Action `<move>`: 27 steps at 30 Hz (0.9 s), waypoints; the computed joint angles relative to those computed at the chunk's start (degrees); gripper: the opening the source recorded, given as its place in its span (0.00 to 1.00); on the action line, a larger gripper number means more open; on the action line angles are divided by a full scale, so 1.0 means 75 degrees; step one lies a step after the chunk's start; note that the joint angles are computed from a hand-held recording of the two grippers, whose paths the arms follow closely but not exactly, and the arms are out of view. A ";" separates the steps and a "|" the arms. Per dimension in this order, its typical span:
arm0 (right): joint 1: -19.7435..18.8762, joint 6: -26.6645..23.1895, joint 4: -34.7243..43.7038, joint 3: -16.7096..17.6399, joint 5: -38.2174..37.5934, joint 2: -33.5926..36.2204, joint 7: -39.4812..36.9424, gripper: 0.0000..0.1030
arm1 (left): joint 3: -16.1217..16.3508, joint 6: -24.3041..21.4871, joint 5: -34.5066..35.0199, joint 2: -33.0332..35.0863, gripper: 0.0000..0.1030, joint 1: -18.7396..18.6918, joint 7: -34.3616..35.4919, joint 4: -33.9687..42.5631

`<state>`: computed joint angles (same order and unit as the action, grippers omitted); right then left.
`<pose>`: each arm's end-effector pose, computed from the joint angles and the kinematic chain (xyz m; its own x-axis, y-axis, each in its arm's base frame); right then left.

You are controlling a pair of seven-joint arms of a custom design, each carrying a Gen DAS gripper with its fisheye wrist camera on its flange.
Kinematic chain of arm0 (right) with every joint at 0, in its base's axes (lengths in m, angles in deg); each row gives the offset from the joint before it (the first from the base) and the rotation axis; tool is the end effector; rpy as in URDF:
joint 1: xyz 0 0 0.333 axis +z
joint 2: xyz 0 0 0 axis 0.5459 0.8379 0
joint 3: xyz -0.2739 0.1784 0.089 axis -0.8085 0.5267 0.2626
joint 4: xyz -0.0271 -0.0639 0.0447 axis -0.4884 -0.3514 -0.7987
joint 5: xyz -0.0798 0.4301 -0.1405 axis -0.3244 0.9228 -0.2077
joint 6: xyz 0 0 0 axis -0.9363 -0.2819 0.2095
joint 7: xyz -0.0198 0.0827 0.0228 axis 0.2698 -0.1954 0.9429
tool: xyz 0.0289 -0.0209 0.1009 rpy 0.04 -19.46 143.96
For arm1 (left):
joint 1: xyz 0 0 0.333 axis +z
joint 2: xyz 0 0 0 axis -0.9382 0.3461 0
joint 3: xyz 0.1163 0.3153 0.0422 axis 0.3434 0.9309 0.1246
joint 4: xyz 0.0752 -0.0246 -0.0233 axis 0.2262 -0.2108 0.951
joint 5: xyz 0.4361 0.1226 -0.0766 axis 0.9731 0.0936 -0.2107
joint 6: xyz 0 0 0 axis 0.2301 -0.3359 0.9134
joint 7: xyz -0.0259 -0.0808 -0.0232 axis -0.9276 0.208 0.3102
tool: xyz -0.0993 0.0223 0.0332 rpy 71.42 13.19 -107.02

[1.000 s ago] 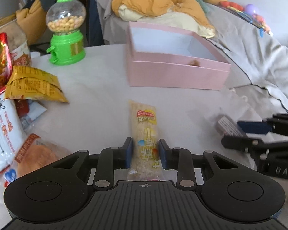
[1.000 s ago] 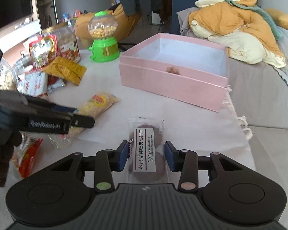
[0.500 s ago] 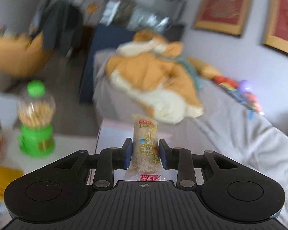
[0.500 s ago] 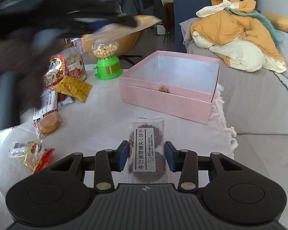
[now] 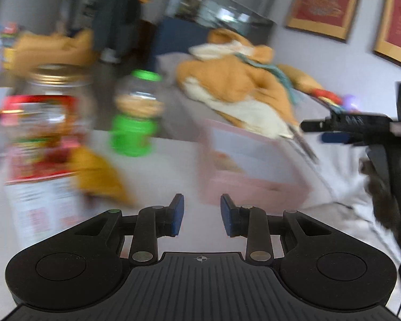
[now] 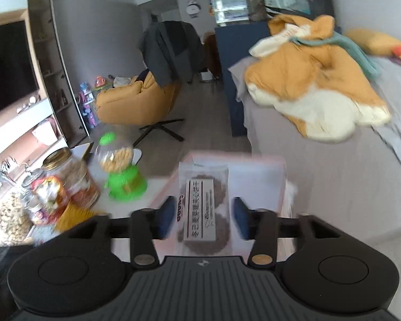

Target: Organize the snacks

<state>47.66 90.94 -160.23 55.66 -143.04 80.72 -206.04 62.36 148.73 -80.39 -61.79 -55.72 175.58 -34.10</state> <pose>0.6420 0.1950 0.4447 -0.3781 -0.9137 -0.1492 -0.4592 0.3250 -0.8267 0.7375 0.0268 0.3787 -0.6895 -0.6542 0.3108 -0.5409 0.1797 -0.8217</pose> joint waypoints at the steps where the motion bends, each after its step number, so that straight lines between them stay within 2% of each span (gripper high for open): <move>1: -0.0011 -0.0364 0.0352 0.0007 0.0356 0.0260 -0.0440 0.83 | 0.0051 0.0201 -0.0139 -0.0035 0.33 0.0058 -0.0012 -0.0073; 3: 0.0170 -0.1361 0.1060 0.0007 0.0693 0.0812 -0.1176 0.84 | 0.0189 0.0577 -0.0281 -0.0012 0.33 0.0164 -0.0318 -0.0153; 5: 0.0348 -0.1642 0.1394 -0.0002 0.1054 0.1146 -0.1882 0.84 | 0.0256 0.0772 -0.0488 0.0110 0.33 0.0329 -0.0622 -0.0159; 7: 0.0461 -0.1204 0.1403 -0.0014 0.1351 0.1312 -0.2153 0.85 | 0.0249 0.0986 -0.0892 0.0195 0.33 0.0511 -0.0835 -0.0241; 9: 0.0501 -0.0433 0.1300 0.0067 0.1951 0.1460 -0.2547 0.86 | 0.0232 0.1028 -0.1112 0.0242 0.33 0.0627 -0.0980 -0.0294; 11: 0.0488 0.0295 0.1298 0.0254 0.2743 0.1693 -0.3356 0.86 | 0.0246 0.1019 -0.1096 0.0231 0.33 0.0682 -0.1151 -0.0365; 15: 0.0353 0.1204 0.1587 0.1077 0.4304 0.2365 -0.5834 0.86 | 0.0241 0.1325 -0.1005 0.0172 0.33 0.0641 -0.1132 -0.0389; 19: 0.0166 0.1489 0.2136 0.1859 0.5432 0.3081 -0.7863 0.86 | 0.0254 0.1429 -0.0885 0.0046 0.33 0.0625 -0.0888 -0.0504; 20: 0.0331 0.1431 0.2282 0.1813 0.5469 0.3220 -0.8022 0.86 | 0.0278 0.1341 -0.0798 -0.0013 0.33 0.0654 -0.0785 -0.0584; 23: 0.0998 0.1202 0.2506 0.1162 0.5268 0.3360 -0.7939 0.86 | 0.0328 0.1113 -0.0574 -0.0138 0.33 0.0688 -0.0232 -0.0766; 27: 0.1751 0.1094 0.2078 -0.0002 0.5067 0.2989 -0.7058 0.86 | 0.0432 0.0887 -0.0030 -0.0306 0.33 0.0640 0.0502 -0.1026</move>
<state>60.79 99.15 -144.65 55.65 -105.04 103.14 -258.97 65.60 155.38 -80.62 -64.08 -50.92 179.35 -41.80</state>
